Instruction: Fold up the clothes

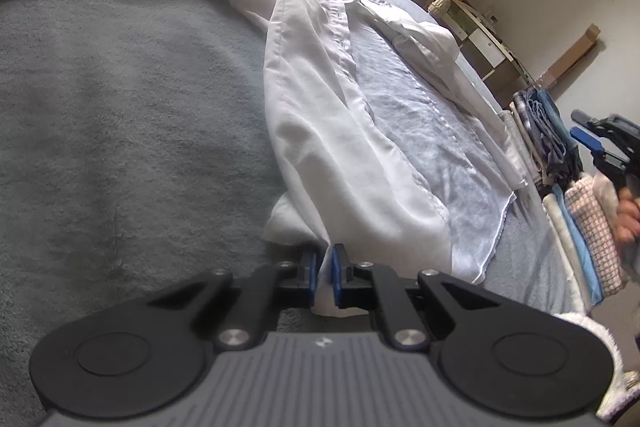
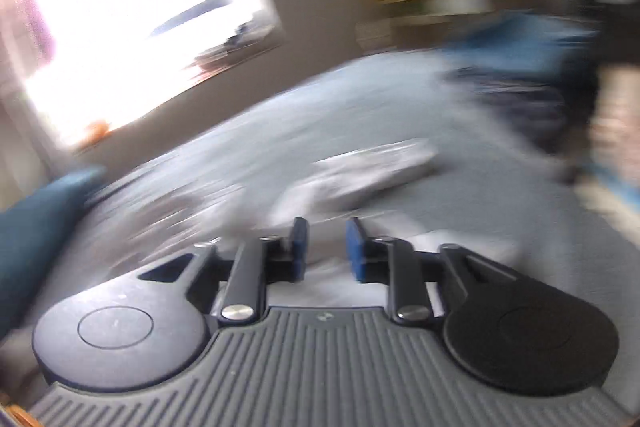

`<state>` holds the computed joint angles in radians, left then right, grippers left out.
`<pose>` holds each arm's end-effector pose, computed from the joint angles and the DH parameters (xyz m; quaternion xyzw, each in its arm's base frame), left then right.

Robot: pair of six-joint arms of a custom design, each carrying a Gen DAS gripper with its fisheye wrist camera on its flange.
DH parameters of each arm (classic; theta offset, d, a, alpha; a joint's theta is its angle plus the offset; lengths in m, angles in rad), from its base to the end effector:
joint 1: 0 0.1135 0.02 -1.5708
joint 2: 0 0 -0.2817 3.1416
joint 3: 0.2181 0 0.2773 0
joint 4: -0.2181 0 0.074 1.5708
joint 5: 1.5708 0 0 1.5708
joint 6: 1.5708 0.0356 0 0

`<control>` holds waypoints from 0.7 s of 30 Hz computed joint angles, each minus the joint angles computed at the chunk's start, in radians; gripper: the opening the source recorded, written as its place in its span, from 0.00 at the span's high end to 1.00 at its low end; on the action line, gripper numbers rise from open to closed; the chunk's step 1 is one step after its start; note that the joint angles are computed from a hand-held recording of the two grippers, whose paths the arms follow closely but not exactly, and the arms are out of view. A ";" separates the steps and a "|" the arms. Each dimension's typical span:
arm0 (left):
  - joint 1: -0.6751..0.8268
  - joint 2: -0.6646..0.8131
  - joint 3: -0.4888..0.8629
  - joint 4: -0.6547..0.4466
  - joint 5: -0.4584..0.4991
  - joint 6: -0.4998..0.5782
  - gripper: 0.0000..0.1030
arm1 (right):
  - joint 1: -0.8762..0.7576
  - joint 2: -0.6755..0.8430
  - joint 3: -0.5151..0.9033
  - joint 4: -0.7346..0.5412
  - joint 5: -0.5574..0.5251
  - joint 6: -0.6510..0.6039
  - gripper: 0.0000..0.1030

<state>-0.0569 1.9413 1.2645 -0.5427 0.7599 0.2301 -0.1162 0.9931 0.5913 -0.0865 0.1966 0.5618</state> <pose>0.4029 -0.0475 0.1596 0.1949 0.8957 -0.3498 0.1933 0.2326 -0.0342 0.2477 0.3313 0.7876 0.0313 0.5186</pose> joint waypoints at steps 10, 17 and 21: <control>0.077 0.133 0.172 -0.168 0.318 -0.199 0.96 | 0.334 0.464 0.205 -0.081 -0.502 0.037 0.58; 0.067 0.218 0.315 -0.307 0.438 -0.177 0.96 | 0.483 0.599 0.306 -0.048 -0.406 0.060 0.60; 0.076 0.234 0.341 -0.249 0.513 -0.246 0.85 | 0.448 0.572 0.273 0.057 -0.440 0.086 0.94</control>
<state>0.0195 2.1750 1.6052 -0.7922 1.2732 -0.0159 0.3322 1.5651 0.8639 -0.0291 -0.2431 0.6474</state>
